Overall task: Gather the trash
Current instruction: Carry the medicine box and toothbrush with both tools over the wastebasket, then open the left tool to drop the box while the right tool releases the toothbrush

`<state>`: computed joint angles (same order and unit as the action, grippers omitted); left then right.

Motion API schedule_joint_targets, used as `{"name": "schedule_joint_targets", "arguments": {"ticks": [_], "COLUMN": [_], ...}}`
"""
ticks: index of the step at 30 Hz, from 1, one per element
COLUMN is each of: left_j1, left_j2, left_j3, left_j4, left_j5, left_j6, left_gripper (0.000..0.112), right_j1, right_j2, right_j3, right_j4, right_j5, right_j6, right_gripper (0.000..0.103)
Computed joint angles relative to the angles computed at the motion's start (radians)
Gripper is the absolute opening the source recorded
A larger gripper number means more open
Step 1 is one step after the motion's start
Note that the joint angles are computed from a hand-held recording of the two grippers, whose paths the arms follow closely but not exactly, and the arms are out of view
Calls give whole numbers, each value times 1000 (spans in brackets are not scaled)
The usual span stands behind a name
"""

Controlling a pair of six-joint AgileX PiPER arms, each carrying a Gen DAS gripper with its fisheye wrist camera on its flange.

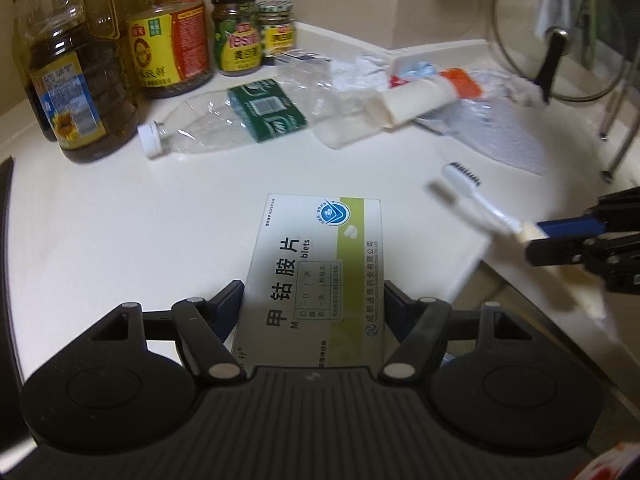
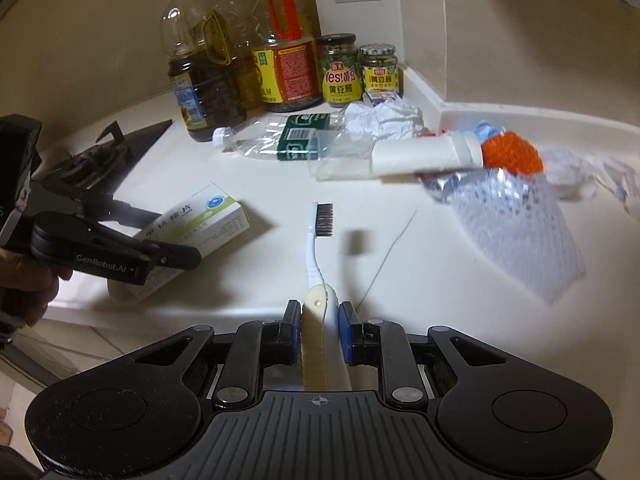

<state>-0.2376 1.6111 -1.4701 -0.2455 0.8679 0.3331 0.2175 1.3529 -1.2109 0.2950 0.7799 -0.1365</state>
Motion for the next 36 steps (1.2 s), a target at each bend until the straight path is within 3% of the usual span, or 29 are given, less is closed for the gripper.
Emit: {"name": "schedule_joint_targets", "arguments": {"ticks": [5, 12, 15, 24, 31, 36], "left_j1": [23, 88, 87, 22, -65, -87], "left_j2": [-123, -243, -274, -219, -138, -103], "left_j3": [130, 260, 323, 467, 521, 532], "left_j4": [-123, -293, -291, -203, -111, -70], "left_j5": [31, 195, 220, 114, -25, -68], "left_j6": [91, 278, 299, 179, -4, -99], "left_gripper": [70, 70, 70, 70, 70, 70], "right_j1": [106, 309, 383, 494, 538, 530], "right_j2": [-113, -227, -242, -169, -58, -10], "right_j3": [86, 168, 212, 320, 353, 366], "right_j4": [-138, -317, -367, -475, -562, -567], "right_j5": [17, 111, 127, 91, 31, 5], "right_j6": [206, 496, 600, 790, 868, 877], "right_gripper": [20, 20, 20, 20, 20, 20]}}
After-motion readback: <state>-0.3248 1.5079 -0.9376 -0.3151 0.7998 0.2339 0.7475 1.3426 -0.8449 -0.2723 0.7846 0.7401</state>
